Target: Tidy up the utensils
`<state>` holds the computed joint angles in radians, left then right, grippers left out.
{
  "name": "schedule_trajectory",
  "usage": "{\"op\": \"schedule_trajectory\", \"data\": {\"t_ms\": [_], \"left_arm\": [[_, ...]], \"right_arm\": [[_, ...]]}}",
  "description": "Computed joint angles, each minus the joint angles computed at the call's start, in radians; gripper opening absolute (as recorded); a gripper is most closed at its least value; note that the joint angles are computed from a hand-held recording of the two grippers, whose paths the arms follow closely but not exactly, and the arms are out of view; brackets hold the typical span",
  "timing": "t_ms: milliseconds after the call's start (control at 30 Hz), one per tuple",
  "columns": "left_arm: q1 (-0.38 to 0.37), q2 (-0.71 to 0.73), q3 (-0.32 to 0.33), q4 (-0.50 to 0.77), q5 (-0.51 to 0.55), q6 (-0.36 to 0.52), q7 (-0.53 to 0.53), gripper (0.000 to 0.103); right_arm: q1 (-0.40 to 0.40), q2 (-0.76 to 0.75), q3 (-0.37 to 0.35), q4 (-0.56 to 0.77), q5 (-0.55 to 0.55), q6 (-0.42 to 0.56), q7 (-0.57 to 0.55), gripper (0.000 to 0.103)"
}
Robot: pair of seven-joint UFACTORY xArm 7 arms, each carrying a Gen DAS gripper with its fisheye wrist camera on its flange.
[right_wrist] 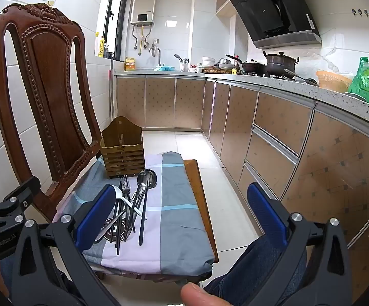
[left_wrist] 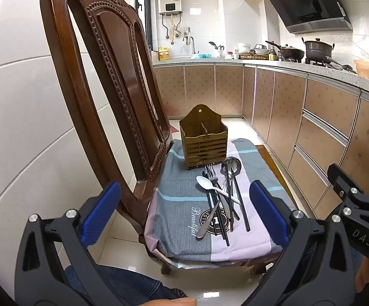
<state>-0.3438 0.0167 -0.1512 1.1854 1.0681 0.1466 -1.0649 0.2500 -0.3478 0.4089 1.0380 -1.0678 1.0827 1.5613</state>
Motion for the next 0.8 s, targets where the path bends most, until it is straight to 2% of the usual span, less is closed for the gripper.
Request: {"op": "schedule_trajectory", "data": {"t_ms": [800], "left_arm": [[0.004,-0.002,0.001,-0.002,0.018,-0.008,-0.012,0.099]], "right_arm": [[0.005,0.008,-0.004,0.002,0.005,-0.001,0.0,0.1]]}}
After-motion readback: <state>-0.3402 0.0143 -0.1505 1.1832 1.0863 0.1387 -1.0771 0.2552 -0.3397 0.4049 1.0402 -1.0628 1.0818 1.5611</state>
